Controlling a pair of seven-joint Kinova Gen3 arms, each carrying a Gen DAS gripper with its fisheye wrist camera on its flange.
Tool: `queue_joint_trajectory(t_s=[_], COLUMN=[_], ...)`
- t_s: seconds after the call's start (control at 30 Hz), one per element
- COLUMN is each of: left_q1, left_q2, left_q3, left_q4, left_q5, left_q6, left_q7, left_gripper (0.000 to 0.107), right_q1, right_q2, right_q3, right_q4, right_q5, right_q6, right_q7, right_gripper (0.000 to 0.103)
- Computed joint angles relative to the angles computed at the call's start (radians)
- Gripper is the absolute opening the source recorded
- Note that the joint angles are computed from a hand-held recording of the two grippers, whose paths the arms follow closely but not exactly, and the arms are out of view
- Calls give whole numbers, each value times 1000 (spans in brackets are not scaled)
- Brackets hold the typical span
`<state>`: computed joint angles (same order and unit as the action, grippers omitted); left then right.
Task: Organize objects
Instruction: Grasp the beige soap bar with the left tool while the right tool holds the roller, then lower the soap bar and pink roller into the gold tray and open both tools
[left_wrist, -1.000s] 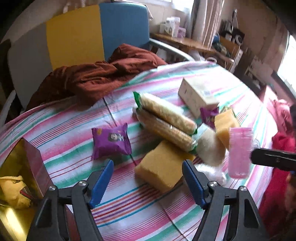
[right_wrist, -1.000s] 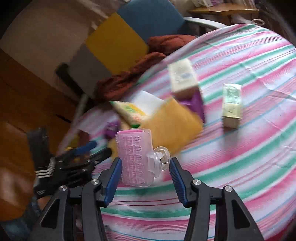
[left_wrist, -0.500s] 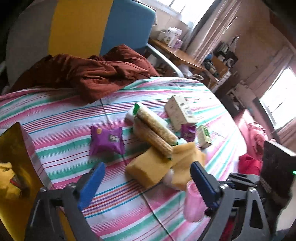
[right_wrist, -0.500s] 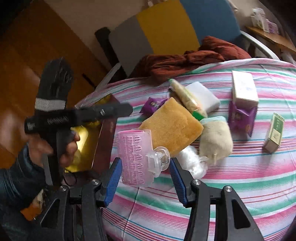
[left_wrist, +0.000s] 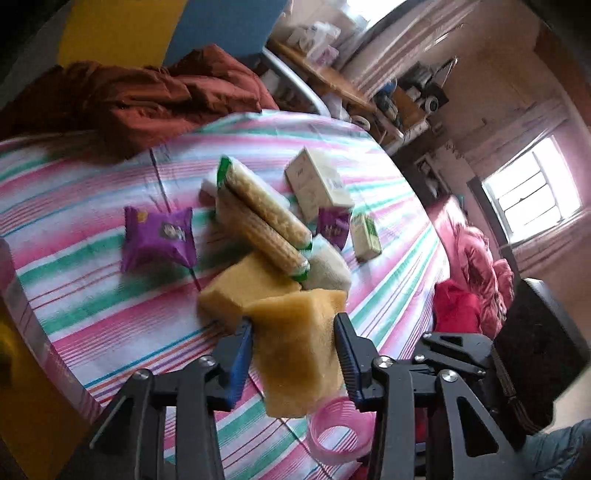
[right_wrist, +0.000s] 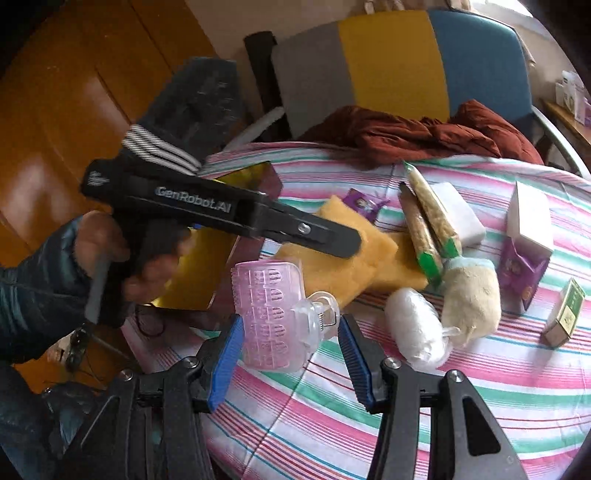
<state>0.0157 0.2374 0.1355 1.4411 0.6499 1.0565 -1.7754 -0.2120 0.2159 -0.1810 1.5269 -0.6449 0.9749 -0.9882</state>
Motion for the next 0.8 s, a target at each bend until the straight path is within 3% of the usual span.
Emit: queue_joint_trajectory(t_s=[0.23,0.37,0.5,0.6,0.7,0.8], left_q1=[4,4,-24,-69,-115,-152], left_q2=[-157,-303,-441,-521,-574,-607], left_q3=[-52,-91,-131,-155,-175,-194], left_q4=[111,184,252,299,346,392], left_q5=[-60,-166,-298,-400,-484,-544], left_q6=[-128,-168,-177,-163,-148,-151], left_q7=[98,191,293,372,429,458], left_gripper=[38,39,40,40,41,42], right_q1=[-32,-40,-79,-94,-115,-180], right_q2=[-12,-15,-25,-40,-41,-18], right_q3=[5,7,2,-7,-27,-49], right_q4=[-1,-1,-4,-6,-22,-68], right_q5=[64,88,153,142,108,140], right_q6=[-12,-19,-24,-34,-51,-57], right_q7=[-55,-83,-140,-173,-184,-235], right_gripper=[53,53,53,53,53,53])
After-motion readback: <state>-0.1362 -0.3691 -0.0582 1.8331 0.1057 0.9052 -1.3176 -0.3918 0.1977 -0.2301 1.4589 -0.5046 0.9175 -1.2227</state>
